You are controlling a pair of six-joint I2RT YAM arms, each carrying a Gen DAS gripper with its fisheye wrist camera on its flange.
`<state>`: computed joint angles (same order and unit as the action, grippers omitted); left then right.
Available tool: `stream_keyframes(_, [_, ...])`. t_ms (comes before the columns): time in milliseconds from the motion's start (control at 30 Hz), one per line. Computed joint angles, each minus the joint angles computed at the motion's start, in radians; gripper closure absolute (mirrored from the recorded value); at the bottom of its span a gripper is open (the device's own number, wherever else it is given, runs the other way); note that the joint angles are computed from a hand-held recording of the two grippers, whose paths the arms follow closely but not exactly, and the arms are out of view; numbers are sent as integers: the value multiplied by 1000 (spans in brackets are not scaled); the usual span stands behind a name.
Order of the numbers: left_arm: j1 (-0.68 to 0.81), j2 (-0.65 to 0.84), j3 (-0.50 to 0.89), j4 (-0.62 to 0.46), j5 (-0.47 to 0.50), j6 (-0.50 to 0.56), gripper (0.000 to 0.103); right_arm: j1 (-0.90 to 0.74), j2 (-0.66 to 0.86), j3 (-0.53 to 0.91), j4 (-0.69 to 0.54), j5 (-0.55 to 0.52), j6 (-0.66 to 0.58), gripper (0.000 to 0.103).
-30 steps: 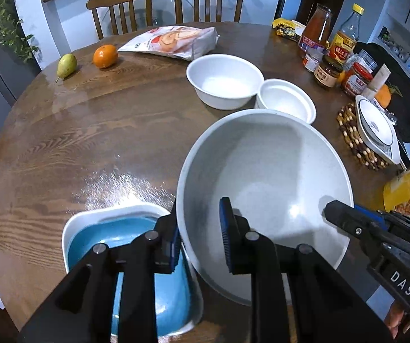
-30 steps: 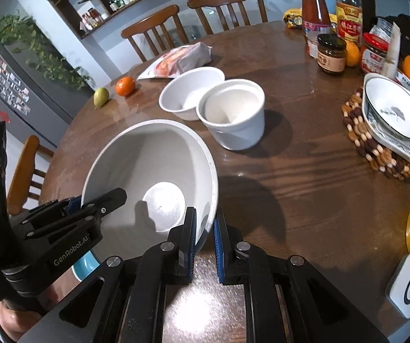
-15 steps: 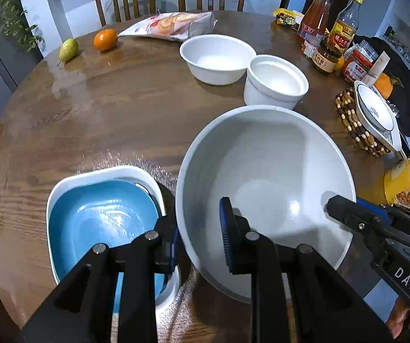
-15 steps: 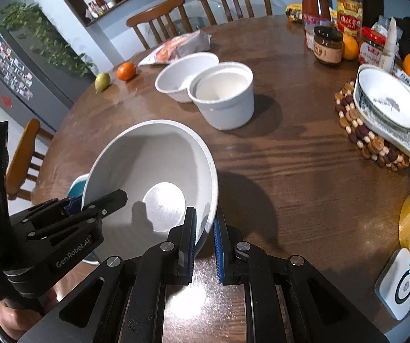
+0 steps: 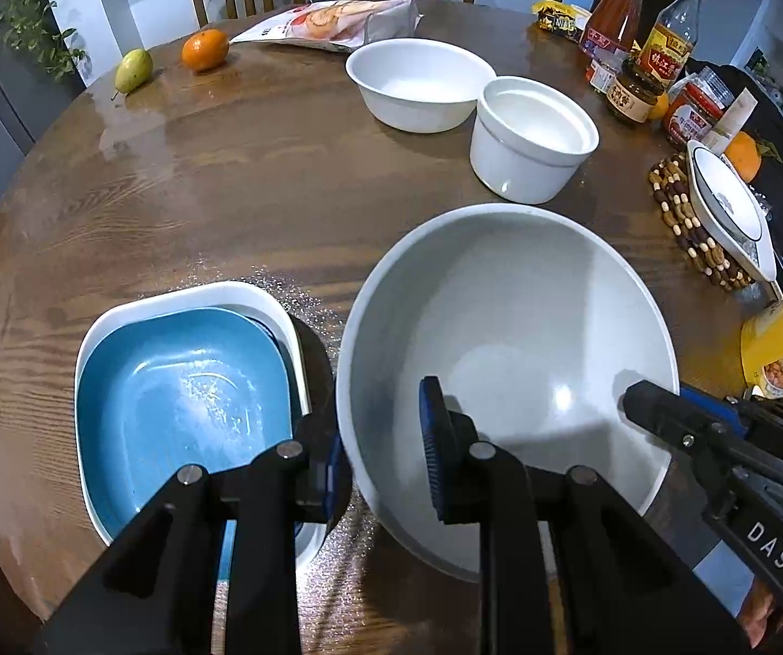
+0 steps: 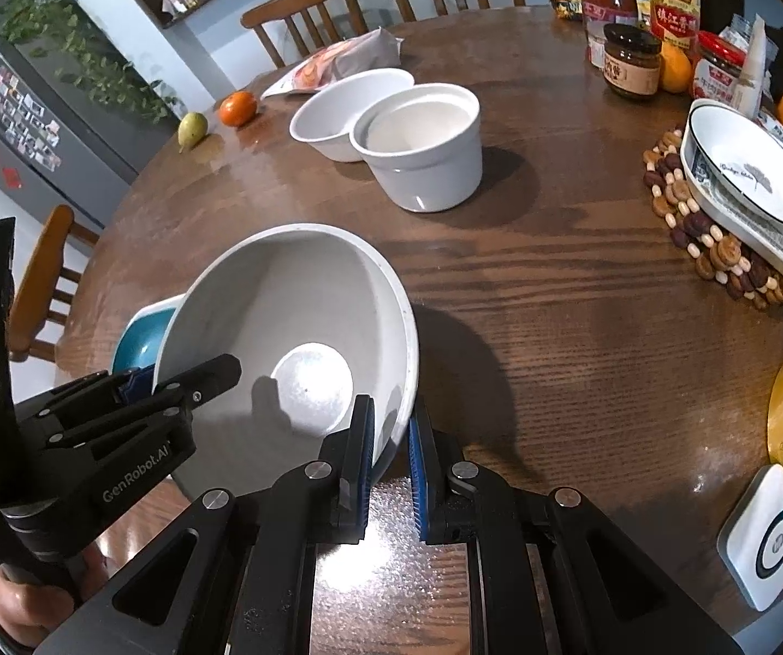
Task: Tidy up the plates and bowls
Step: 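Lift the large white bowl with both grippers and set it beside the teal stack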
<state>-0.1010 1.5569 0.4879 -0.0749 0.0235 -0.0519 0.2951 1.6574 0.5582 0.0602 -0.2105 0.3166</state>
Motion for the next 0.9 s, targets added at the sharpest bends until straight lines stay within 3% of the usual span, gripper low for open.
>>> stream_keyframes(767, [2, 77, 37, 1, -6, -8, 78, 13, 68, 53, -33, -1, 5, 90])
stream_keyframes(900, [-1, 62, 33, 3, -9, -5, 57, 16, 61, 52, -34, 4, 5, 90])
